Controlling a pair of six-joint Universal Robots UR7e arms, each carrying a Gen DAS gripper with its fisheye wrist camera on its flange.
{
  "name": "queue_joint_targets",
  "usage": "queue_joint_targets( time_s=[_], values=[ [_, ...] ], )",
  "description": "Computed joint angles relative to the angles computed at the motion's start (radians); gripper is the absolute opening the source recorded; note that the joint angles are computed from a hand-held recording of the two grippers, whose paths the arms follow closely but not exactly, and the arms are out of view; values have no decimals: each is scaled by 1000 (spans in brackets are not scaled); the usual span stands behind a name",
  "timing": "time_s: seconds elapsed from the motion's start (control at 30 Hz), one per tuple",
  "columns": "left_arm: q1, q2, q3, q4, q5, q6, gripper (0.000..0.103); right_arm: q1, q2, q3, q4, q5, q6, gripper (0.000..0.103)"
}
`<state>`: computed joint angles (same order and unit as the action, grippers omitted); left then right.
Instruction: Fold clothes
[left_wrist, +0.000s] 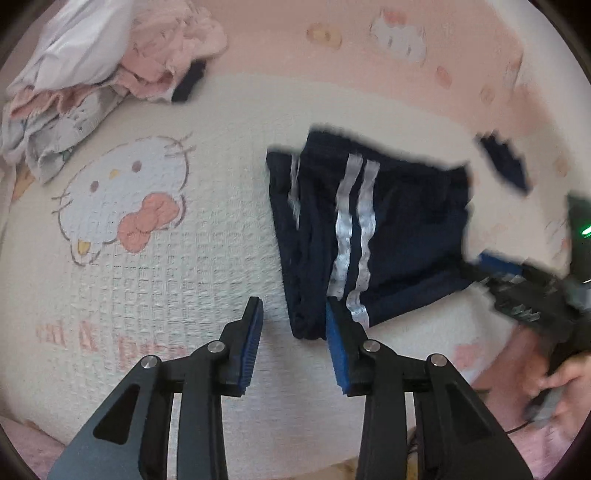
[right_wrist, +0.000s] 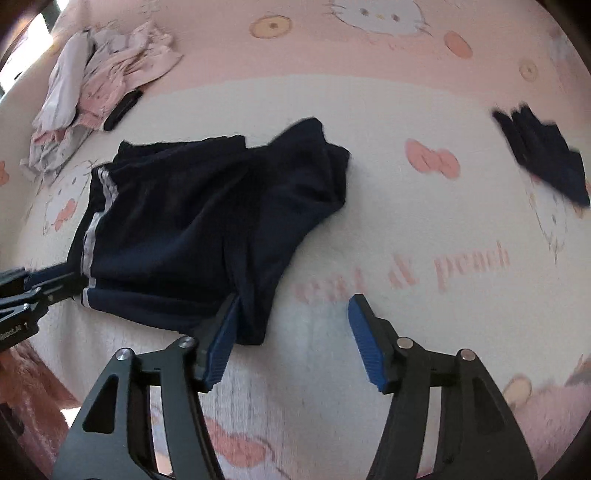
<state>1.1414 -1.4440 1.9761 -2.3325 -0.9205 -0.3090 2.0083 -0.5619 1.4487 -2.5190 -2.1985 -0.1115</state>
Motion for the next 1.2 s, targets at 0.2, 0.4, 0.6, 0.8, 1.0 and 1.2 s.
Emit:
queue_joint_targets(
  time_s=[0.2,0.4,0.6,0.8,1.0,1.2],
  values=[
    [-35,1,46,-127,47,157,37,19,1,19,-133,87,-33,55],
    [-15,104,-18,-131,57,173,37,28,94,-65,-87,71,-80,54],
    [-17,62,25,-226,71,248,36,40,131,-112,-103,-65,-98,52],
    [-9,101,3,-287,10,365,36,12,119,-144,-45,86,-43,52],
    [9,141,-29,-188,62,328,36,34,177,-168,-68,15,-150,52],
    [25,77,-19,-194,80,237,37,-7,102,-118,-58,-22,13,52]
  ],
)
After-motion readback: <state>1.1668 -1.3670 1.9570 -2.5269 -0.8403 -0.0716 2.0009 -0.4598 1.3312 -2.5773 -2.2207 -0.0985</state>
